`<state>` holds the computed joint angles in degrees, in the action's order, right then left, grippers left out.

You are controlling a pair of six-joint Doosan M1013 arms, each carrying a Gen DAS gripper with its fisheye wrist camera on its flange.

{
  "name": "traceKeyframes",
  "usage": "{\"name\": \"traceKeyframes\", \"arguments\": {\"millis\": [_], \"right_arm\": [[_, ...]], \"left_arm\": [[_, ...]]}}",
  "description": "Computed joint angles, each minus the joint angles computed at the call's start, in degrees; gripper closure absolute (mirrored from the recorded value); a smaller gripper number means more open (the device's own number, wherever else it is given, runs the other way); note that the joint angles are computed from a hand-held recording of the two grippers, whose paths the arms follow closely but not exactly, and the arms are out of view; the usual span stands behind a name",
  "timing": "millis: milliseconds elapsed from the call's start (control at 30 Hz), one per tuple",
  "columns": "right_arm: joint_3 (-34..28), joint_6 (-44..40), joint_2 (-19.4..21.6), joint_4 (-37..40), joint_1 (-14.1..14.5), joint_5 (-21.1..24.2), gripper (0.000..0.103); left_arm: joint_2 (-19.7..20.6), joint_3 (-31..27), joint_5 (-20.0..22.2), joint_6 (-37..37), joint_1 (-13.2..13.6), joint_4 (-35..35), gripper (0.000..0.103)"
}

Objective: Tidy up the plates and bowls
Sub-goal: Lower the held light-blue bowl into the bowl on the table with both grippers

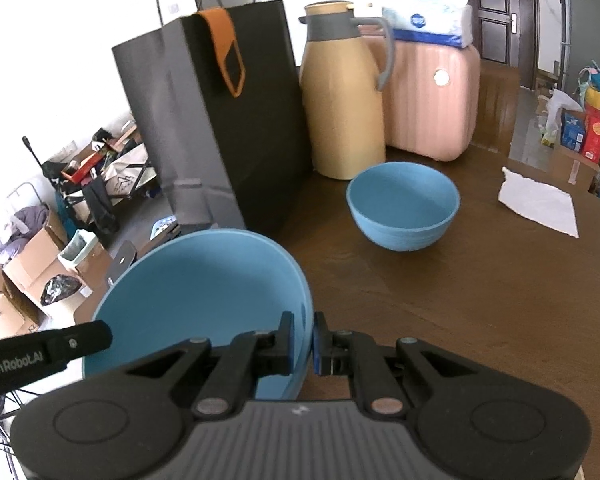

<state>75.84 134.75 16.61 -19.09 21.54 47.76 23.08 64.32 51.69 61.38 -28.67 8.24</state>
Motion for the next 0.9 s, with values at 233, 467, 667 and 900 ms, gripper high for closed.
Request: {"name": "traceKeyframes", "arguments": {"millis": [233,467,667,900], "right_arm": [[-0.17,-0.05,1.21,0.71,0.33,-1.15,0.094],[0.2,0.62,2.3,-0.5,0.78,-2.16,0.094],[0.93,1.4,2.66,-1.72,0.97,-3.28,0.094],[1.84,2.16,2.7,-4.35,1.53,-4.21,0.094]], "left_arm": [[0.14,1.27,-1.24,-0.36,0.85,0.6,0.093],[0.82,2.07,-1.83,-0.36,1.16,1.1,0.093],[1.11,2.75,-2.59,0.36,1.53,0.27,0.093],[1.34,3.26,-3.1,0.8,1.67,-0.27,0.093]]}}
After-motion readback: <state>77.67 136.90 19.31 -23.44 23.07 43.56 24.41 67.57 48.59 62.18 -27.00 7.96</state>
